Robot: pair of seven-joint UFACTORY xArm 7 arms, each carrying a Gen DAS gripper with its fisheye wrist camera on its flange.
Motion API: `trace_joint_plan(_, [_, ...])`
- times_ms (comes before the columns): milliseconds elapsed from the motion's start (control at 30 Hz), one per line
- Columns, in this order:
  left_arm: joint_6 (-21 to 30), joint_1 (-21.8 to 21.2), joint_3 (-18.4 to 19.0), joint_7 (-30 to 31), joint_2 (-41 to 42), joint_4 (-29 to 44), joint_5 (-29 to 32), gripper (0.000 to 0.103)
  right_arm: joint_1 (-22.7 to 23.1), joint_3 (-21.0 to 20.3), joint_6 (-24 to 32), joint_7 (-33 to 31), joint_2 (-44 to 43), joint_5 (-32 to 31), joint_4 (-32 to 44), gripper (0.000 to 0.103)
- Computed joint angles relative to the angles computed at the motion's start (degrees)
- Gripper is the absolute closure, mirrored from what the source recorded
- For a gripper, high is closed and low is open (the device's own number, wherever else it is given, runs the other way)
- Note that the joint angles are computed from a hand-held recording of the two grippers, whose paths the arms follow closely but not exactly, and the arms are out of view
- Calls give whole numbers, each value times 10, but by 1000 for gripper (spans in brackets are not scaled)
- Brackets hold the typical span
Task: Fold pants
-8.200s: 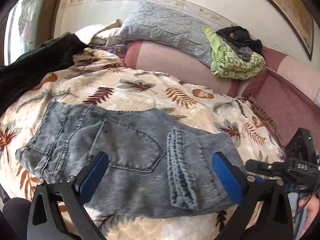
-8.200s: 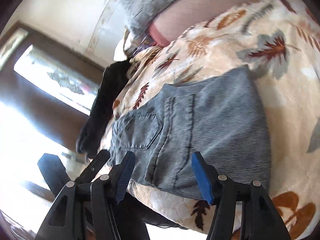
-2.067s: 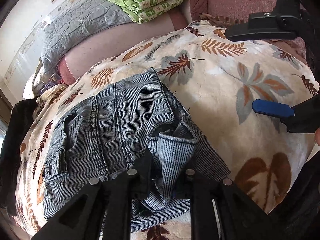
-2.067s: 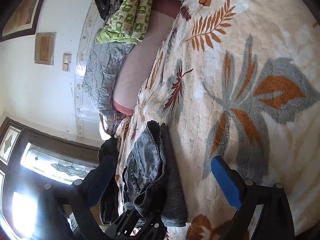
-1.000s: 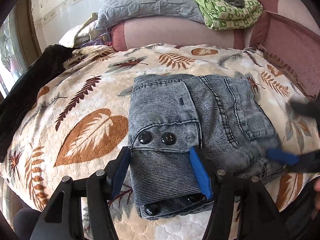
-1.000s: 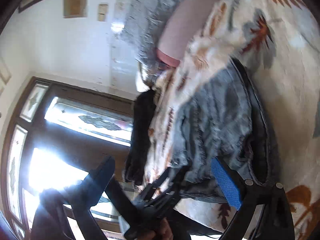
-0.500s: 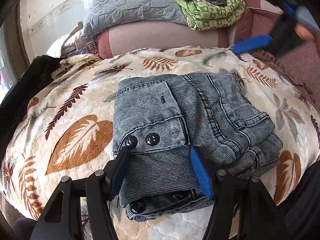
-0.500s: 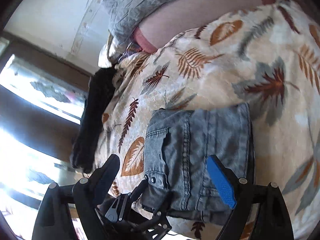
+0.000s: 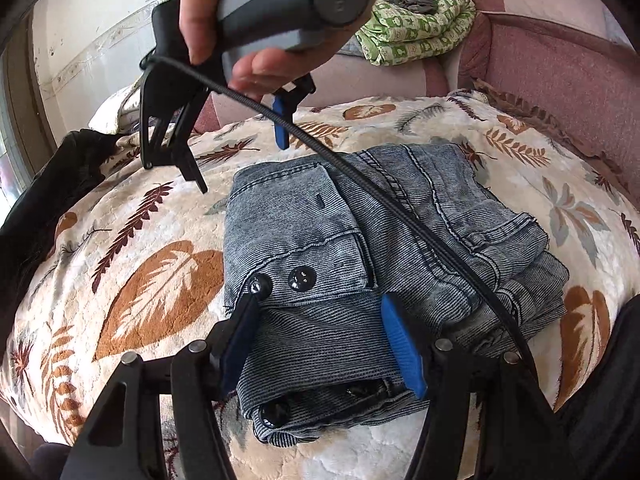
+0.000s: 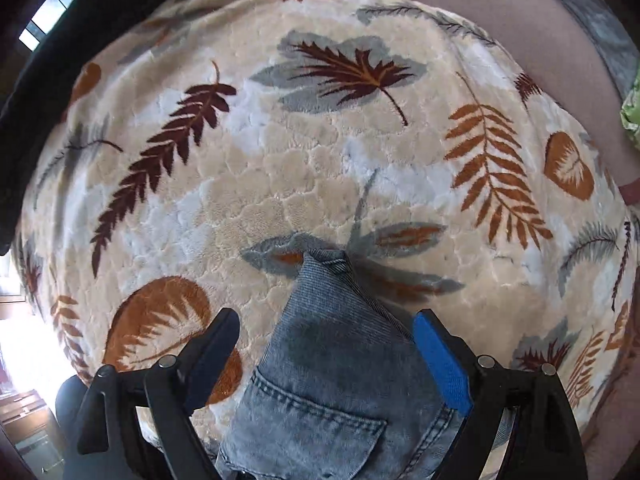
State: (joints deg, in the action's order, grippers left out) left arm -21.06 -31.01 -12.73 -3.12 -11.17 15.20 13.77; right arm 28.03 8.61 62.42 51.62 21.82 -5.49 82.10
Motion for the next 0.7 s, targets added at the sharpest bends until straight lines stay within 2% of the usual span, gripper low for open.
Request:
trace_joint_plan(33, [-2, 1, -1, 2, 0, -1, -1, 39, -1, 1, 14, -11, 17, 1, 17, 14])
trace_joint_plan(67, [-5, 2, -2, 3, 0, -2, -1, 39, -2, 3, 24, -23, 29, 5, 29, 21])
trace_joint_plan(100, [-6, 1, 0, 3, 0, -3, 1, 39, -3, 5, 40, -38, 41, 11, 42, 62])
trace_joint_plan(133, [-7, -2, 7, -1, 1, -2, 10, 39, -2, 5, 60, -44, 51, 13, 53, 80])
trace_joint_plan(200, [-8, -4, 10, -5, 0, -3, 17, 39, 6, 0, 69, -50, 49, 0, 55, 83])
trace_joint_plan(333, [-6, 3, 1, 0, 0, -1, 10, 39, 23, -26, 23, 27, 3, -64, 0, 85])
trace_joint_plan(400, [-10, 8, -8, 9, 1, -3, -2, 39, 9, -18, -21, 35, -12, -52, -37, 85])
trace_joint_plan(467, [-15, 7, -7, 10, 4, -4, -3, 38, 11, -18, -38, 53, -26, -70, -56, 84])
trace_joint_plan(600, [-28, 20, -34, 38, 6, -10, -43, 38, 27, -22, -68, 168, -103, -157, -117, 79])
trace_joint_plan(633, [-30, 17, -31, 37, 7, -10, -42, 38, 21, -17, -97, 188, -129, -162, -144, 79])
trace_joint_plan(700, [-34, 13, -23, 35, 9, -10, -36, 38, 1, 0, -180, 184, -164, -116, -188, 79])
